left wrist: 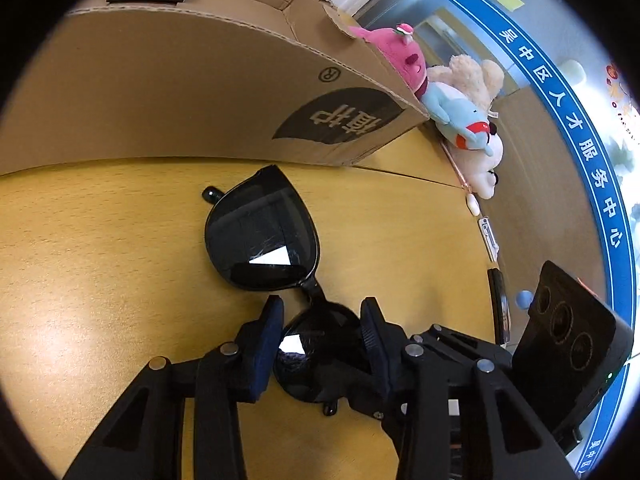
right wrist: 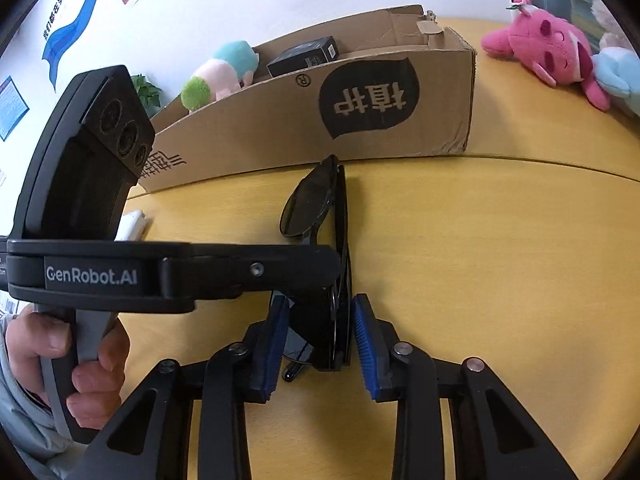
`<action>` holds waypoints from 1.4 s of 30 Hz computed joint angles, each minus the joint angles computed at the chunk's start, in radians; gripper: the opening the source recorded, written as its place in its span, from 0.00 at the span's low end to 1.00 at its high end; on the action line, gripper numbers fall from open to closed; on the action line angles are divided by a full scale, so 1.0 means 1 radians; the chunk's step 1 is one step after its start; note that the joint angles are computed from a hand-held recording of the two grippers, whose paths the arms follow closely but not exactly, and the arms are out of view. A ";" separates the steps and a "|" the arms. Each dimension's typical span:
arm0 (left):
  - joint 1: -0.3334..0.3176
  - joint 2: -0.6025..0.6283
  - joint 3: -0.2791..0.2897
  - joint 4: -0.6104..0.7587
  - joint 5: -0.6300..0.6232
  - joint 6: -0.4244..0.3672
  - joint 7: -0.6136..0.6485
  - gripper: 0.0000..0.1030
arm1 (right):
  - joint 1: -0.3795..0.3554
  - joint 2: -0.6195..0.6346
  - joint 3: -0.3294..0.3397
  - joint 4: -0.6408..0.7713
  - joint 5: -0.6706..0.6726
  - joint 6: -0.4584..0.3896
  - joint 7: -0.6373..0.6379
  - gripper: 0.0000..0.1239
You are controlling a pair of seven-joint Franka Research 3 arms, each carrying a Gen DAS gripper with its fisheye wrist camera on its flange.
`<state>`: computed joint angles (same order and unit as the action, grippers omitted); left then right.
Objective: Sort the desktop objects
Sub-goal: 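Close both grippers on the black sunglasses, then lift the sunglasses with both grippers and carry them over the box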
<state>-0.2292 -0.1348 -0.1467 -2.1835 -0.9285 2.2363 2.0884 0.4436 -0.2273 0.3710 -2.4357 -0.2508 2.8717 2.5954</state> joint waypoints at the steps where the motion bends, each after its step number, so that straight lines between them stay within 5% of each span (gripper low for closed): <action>1: 0.001 -0.002 0.000 0.000 0.001 0.001 -0.006 0.35 | 0.002 0.003 -0.001 0.000 0.004 0.008 -0.001 0.24; 11: -0.014 -0.086 0.021 -0.036 0.040 0.046 0.019 0.28 | -0.016 0.016 0.025 0.022 -0.042 0.057 0.050 0.24; 14: -0.025 -0.122 0.037 -0.034 0.034 0.050 0.041 0.19 | -0.030 0.000 0.044 0.036 -0.077 0.050 0.079 0.24; 25: -0.038 -0.112 0.074 0.122 0.037 0.066 0.126 0.19 | -0.116 -0.013 0.103 0.201 -0.302 -0.031 0.185 0.23; 32: 0.007 0.022 0.065 0.352 0.018 0.032 0.163 0.19 | -0.090 0.067 0.031 0.376 -0.405 -0.078 0.156 0.23; 42: 0.123 0.347 -0.035 0.807 0.096 -0.062 0.079 0.19 | 0.003 0.268 -0.150 0.667 -0.272 -0.118 -0.116 0.23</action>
<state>-0.1058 0.2120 -0.1814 -1.3765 -0.8328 2.1747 2.1676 0.4469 0.0402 0.2211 -1.7684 -0.5227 2.7536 2.4798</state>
